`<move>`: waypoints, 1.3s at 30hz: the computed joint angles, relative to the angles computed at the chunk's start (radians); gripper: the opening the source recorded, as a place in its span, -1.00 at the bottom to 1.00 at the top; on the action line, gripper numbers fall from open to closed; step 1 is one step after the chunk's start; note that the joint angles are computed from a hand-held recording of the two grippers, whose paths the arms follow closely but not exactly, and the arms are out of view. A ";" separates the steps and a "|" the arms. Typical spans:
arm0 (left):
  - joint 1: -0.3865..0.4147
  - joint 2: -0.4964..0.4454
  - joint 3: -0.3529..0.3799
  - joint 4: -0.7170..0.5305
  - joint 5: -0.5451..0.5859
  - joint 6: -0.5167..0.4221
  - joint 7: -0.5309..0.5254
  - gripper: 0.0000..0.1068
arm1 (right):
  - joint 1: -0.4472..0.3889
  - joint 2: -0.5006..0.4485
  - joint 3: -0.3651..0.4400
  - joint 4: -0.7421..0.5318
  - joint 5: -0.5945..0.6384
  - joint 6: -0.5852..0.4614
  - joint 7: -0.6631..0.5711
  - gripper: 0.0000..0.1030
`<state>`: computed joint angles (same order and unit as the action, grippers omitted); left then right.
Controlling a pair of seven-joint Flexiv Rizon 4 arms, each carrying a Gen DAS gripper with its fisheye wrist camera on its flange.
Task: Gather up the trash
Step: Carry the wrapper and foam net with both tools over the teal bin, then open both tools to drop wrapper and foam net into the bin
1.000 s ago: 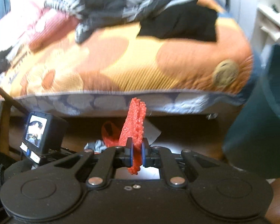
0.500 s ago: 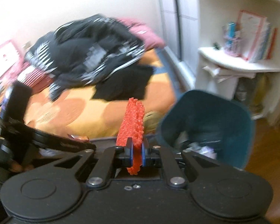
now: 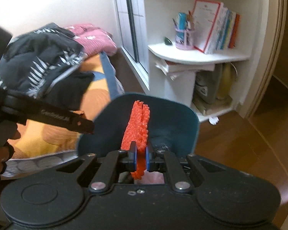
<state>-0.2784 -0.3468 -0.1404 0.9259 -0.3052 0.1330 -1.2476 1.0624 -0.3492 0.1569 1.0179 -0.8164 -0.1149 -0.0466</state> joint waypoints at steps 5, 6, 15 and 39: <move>-0.051 -0.050 -0.006 -0.022 0.056 -0.008 -0.007 -0.24 | -0.035 0.024 0.020 0.054 0.058 0.024 0.023 -0.83; -0.060 -0.060 -0.006 -0.026 0.067 -0.013 -0.008 -0.24 | -0.042 0.026 0.025 0.061 0.070 0.029 0.028 -0.83; -0.108 -0.101 0.010 -0.028 0.149 -0.045 0.001 -0.23 | -0.078 0.038 0.047 0.106 0.129 0.064 0.071 -0.67; 0.000 0.088 0.016 0.152 0.019 0.032 0.065 0.12 | 0.062 -0.072 -0.017 -0.132 0.020 0.001 -0.001 -0.38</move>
<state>-0.2787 -0.2586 -0.1248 1.0776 -0.2860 0.1653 -1.1826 1.1240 -0.4209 0.1394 0.8863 -0.7963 -0.1141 -0.0477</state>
